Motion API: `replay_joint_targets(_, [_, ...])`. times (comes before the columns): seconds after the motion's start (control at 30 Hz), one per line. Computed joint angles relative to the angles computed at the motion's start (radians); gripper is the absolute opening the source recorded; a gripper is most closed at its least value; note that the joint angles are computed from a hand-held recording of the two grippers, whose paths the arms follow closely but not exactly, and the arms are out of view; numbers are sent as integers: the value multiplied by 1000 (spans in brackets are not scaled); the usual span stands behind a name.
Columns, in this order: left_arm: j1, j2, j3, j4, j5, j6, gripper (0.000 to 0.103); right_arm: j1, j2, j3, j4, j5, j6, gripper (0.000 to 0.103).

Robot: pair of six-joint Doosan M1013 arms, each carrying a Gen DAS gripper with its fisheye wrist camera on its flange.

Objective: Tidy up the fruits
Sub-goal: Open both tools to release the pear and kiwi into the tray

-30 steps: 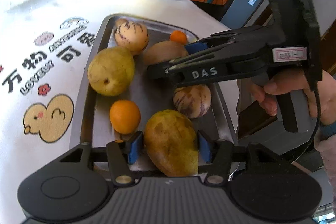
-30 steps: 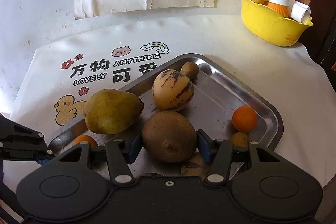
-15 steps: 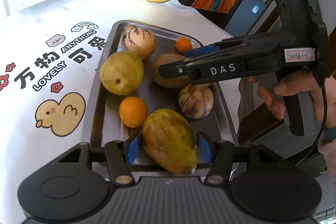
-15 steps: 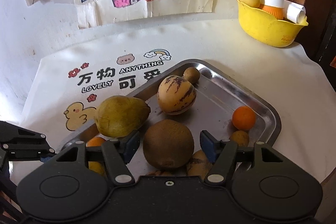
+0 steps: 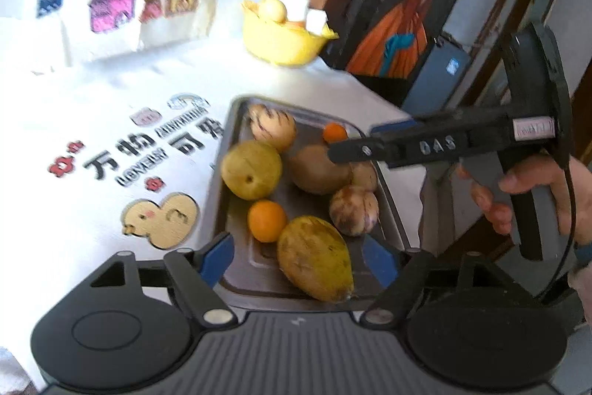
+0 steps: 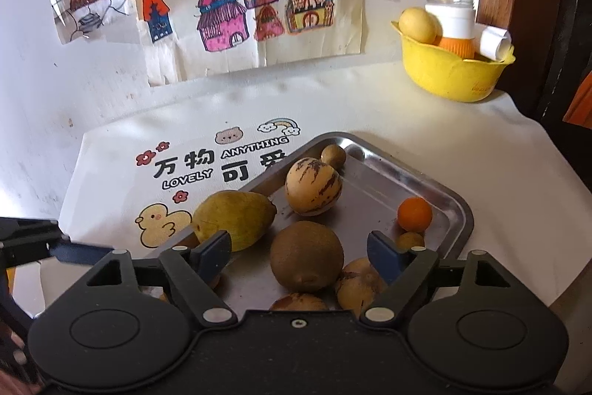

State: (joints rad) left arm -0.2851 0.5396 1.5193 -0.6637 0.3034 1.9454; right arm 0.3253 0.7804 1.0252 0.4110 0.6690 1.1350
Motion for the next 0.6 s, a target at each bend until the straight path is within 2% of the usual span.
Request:
replay_joint_targets(0.17, [-2,-25,33,45,-80,-52,90,5,-31,49,7,-47,6,86])
replay_joint_targets(0.23, [-1,-32,42,73,-102,-89,97,9,-42,66,7,-64,11,88])
replay_joint_targets(0.4, [0,-44,57,232,-136,-262,102,19,-66,105,-2,-91,24,94])
replay_joint_targets(0.5, [-1,-52,69,374,-154,-409,102,30,-83,131,-20,-113,42,98])
replay_joint_targets(0.6, [1,-58,80,466,-161,-505,102,39,-103,164,-27,-143,63,100])
